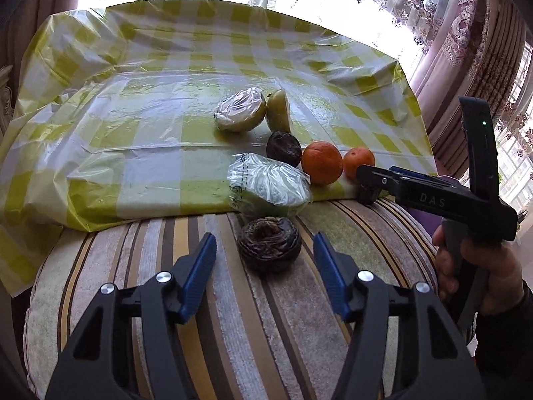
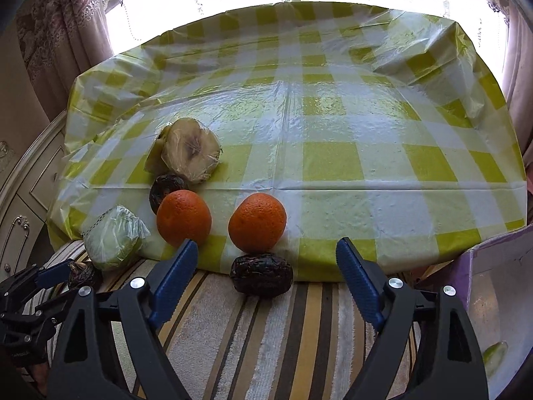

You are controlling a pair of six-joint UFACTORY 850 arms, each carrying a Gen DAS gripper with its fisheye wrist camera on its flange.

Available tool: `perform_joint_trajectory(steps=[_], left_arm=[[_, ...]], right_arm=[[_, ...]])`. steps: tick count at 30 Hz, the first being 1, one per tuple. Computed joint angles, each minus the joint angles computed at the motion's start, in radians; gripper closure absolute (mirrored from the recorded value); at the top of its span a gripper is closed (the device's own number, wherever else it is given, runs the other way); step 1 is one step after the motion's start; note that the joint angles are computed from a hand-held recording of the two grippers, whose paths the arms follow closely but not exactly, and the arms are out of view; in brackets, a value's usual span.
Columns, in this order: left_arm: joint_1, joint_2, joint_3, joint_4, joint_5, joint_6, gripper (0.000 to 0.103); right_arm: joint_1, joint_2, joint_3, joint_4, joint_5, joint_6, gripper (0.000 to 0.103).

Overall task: Organize fruits
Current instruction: 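Grasp the dark brown round fruit with the left tool while the right tool grasps an orange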

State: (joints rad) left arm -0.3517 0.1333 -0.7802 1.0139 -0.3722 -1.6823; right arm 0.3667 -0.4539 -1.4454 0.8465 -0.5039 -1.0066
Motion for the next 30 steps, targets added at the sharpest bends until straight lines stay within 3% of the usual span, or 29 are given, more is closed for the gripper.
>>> perform_joint_trajectory(steps=[3,8,15,30], left_arm=[[0.004,-0.007,-0.004,-0.008,0.006,0.013,0.046],[0.012,-0.018,-0.012,-0.038,0.026,0.050,0.057],[0.017,-0.020,-0.013,-0.056,0.033,0.064,0.063],[-0.012,-0.006,-0.011,-0.010,-0.013,0.018,0.064]], right_arm=[[0.001,-0.010,-0.012,-0.009,0.006,0.020,0.022],[0.009,-0.027,-0.033,-0.039,0.004,0.041,0.034],[0.004,-0.043,-0.050,0.002,-0.051,-0.008,0.064],[-0.018,-0.011,-0.011,0.158,-0.038,-0.133,0.066]])
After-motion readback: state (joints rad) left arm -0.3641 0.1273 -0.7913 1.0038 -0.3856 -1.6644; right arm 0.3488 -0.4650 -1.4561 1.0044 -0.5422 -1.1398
